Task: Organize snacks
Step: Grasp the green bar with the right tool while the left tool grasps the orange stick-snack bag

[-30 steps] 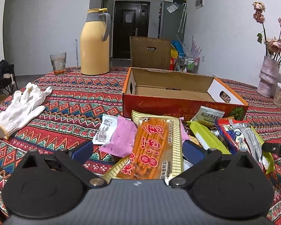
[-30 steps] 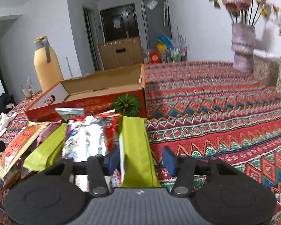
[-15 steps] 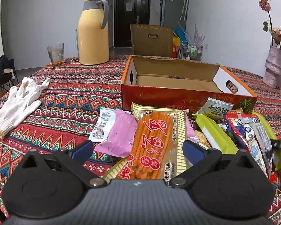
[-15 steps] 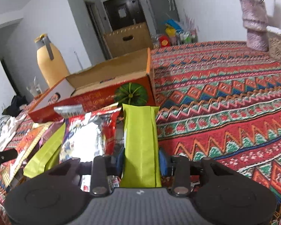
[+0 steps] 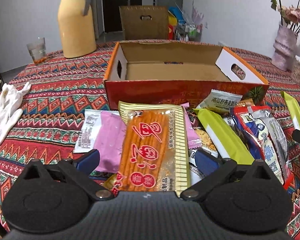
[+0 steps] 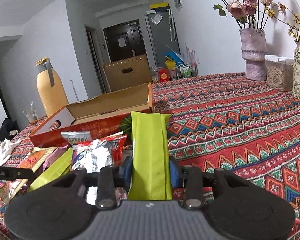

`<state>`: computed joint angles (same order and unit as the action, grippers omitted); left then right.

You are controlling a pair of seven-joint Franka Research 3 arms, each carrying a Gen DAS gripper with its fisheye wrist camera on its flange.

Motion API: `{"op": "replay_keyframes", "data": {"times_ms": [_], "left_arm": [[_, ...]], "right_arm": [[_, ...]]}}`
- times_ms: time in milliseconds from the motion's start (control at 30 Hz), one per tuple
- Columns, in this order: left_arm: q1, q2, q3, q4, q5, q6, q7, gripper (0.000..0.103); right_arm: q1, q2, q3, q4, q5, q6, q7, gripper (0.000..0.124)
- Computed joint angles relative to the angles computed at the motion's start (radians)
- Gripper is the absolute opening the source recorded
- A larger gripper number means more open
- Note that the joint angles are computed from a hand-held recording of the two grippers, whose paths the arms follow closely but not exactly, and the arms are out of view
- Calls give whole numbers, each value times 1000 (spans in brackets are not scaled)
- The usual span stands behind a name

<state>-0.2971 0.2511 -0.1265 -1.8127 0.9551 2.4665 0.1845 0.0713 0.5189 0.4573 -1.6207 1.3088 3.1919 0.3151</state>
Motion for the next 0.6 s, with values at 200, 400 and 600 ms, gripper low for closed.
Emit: {"op": "replay_keyframes", "data": {"times_ms": [200, 400, 600], "left_arm": [[14, 29, -5, 32, -98, -5, 74, 103], [11, 31, 5, 26, -118, 20, 71, 103], [13, 19, 11, 3, -107, 50, 51, 81]], "right_arm": [[8, -9, -4, -18, -10, -1, 12, 37], [7, -16, 2, -27, 1, 1, 1, 37], [5, -28, 11, -36, 47, 2, -47, 37]]}}
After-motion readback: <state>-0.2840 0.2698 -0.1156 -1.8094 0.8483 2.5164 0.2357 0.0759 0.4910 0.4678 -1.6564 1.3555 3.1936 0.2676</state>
